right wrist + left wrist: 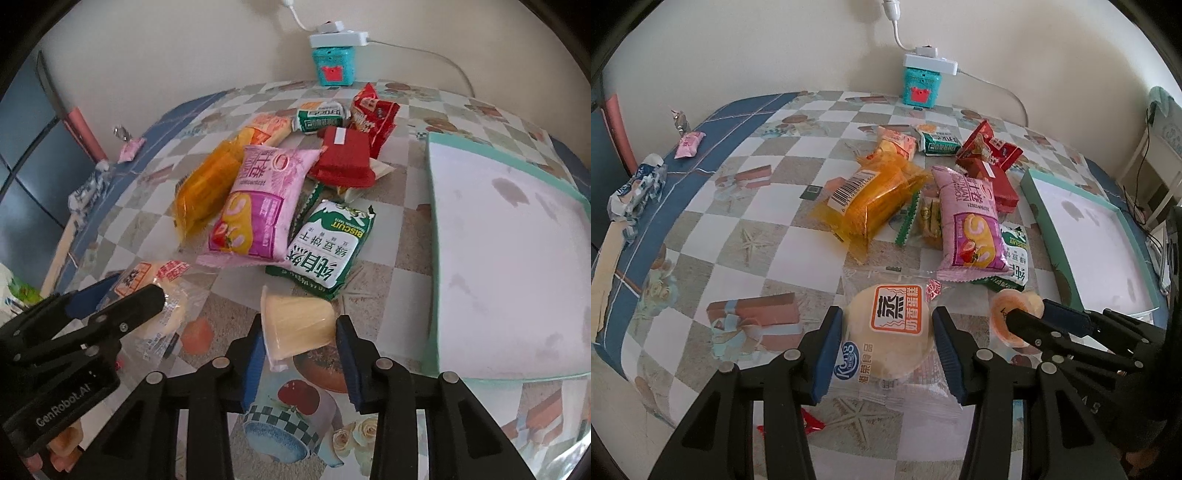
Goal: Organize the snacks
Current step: 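Grasp the orange jelly cup with the right tool while the left tool grasps the wrapped bun, then carry the jelly cup and wrapped bun over the white tray with both tools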
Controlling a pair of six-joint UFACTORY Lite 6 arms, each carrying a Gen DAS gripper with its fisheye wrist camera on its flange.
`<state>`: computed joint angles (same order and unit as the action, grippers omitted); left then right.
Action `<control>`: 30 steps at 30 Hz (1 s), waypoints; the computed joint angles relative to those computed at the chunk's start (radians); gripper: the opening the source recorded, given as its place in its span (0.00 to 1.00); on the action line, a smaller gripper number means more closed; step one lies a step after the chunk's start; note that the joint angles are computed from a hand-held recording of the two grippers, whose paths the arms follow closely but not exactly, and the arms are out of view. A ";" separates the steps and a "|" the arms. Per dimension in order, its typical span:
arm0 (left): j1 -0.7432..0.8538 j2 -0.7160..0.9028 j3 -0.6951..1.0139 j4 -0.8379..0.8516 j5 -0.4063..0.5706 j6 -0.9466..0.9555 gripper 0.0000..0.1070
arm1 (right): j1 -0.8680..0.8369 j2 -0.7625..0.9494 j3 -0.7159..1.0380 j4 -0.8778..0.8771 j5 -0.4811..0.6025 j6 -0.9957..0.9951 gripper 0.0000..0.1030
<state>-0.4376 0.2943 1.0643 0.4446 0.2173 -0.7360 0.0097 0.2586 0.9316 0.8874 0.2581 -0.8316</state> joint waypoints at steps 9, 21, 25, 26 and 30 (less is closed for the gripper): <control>0.025 0.014 0.005 -0.089 0.042 0.073 0.48 | -0.023 -0.027 -0.024 0.034 0.012 -0.035 0.38; 0.029 0.010 0.001 -0.038 0.079 0.020 0.48 | -0.036 -0.050 -0.044 0.079 0.022 -0.083 0.38; 0.028 -0.013 0.002 0.025 0.096 -0.039 0.48 | -0.041 -0.057 -0.047 0.095 0.025 -0.098 0.38; 0.030 -0.016 0.004 0.041 0.100 -0.054 0.48 | -0.045 -0.062 -0.051 0.106 0.028 -0.109 0.38; 0.068 -0.057 -0.016 0.103 0.085 -0.128 0.47 | -0.059 -0.087 -0.069 0.152 0.030 -0.151 0.38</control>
<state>-0.3693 0.2372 1.0486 0.5481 0.3021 -0.8642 -0.0490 0.1711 0.8629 1.0390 0.2882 -0.9829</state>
